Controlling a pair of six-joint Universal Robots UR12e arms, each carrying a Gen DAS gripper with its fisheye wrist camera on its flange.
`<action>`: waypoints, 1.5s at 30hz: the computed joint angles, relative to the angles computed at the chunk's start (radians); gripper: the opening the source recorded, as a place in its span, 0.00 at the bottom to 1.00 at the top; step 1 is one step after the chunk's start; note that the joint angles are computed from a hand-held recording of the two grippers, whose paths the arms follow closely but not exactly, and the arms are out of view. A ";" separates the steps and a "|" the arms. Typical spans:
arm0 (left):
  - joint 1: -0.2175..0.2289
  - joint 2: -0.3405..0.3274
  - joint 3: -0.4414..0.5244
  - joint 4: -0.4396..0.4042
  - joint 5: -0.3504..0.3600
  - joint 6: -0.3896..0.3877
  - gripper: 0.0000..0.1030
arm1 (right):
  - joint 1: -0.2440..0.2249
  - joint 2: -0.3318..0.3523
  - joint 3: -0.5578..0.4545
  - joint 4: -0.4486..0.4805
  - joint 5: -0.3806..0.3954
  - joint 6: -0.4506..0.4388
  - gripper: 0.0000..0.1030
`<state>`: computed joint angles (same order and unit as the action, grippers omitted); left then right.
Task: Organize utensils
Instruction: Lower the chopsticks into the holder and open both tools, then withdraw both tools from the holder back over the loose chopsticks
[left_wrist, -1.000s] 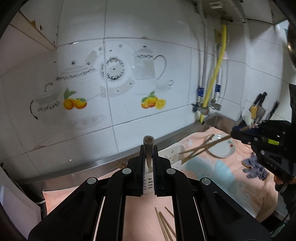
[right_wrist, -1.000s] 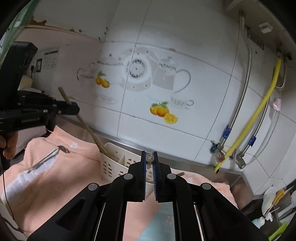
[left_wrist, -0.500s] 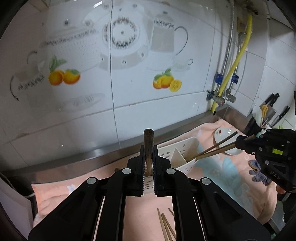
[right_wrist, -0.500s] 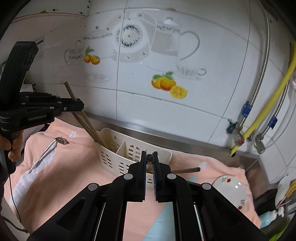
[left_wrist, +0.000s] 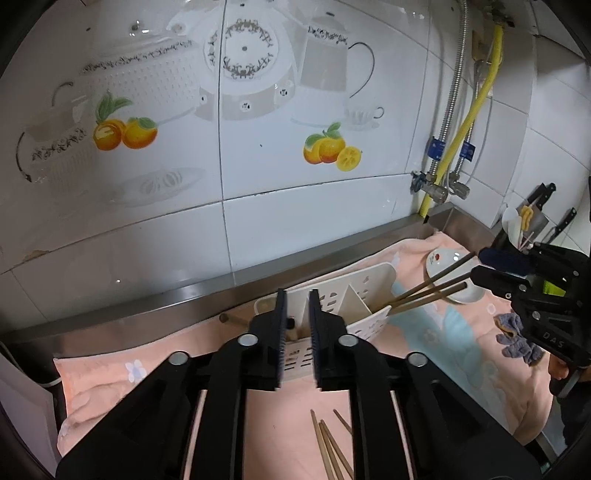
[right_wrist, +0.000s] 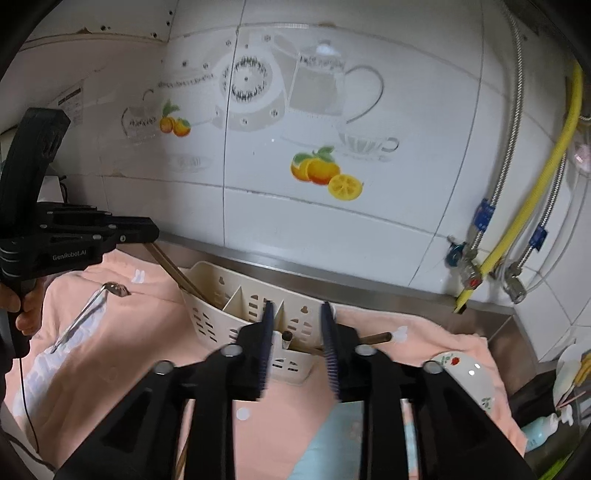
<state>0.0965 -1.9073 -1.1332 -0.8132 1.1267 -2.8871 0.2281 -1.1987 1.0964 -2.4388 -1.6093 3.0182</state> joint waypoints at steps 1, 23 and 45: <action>0.001 0.007 -0.010 0.010 0.001 -0.003 0.21 | 0.001 -0.008 0.011 -0.016 0.000 0.001 0.32; 0.055 0.208 -0.355 0.105 0.008 0.026 0.43 | 0.059 -0.151 0.316 -0.122 0.057 0.011 0.40; 0.082 0.285 -0.535 0.109 0.049 -0.006 0.71 | 0.100 -0.201 0.502 -0.042 0.099 0.156 0.29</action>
<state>0.1787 -1.6219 -1.6686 -0.7041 1.1755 -2.8936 0.3280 -1.4000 1.5980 -2.4806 -1.5106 3.1740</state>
